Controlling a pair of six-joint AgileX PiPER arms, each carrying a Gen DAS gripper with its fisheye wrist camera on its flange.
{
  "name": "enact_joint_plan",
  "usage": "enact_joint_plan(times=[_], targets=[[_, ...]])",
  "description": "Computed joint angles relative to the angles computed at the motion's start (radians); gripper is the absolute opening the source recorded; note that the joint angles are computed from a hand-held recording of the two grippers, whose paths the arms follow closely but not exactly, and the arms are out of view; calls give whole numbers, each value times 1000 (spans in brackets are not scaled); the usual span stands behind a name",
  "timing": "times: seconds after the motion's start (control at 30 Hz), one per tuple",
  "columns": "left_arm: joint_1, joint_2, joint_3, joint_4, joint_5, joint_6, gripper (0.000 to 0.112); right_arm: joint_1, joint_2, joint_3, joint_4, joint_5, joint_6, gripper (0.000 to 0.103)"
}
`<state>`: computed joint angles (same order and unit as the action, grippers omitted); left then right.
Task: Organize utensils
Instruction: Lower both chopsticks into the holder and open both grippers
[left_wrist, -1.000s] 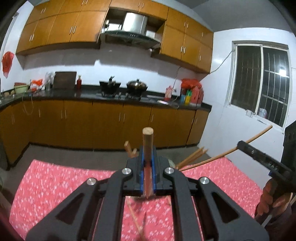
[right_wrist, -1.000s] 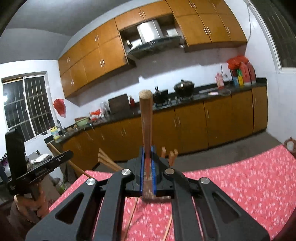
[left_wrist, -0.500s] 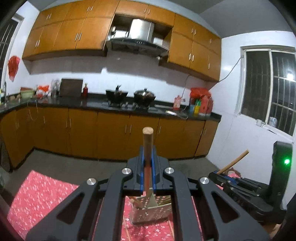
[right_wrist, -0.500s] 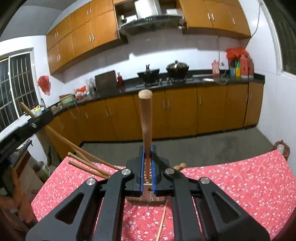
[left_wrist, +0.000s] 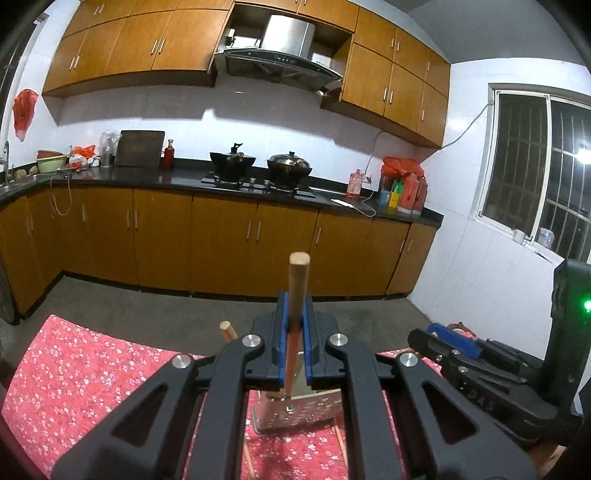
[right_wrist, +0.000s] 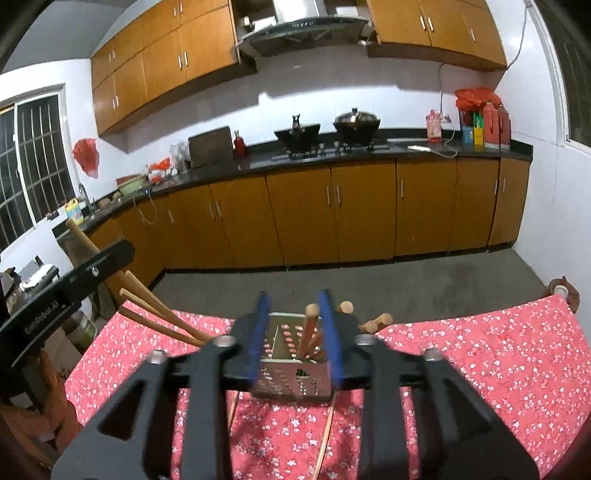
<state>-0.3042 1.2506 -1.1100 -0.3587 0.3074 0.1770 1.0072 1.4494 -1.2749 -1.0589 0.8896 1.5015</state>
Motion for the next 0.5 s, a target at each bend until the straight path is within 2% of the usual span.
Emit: enact_joint_plan(times=[0.17,0.23,0.5], targets=[[23,-44,17,-68,15,55,9,55,-41,21,-73,63,49,33],[50,-78,36,-150,31,125,10,80,-63,46,-98,93,83,33],[157,-199,116,-328,93,285,10,163,-155,191,-134,210,229,33]])
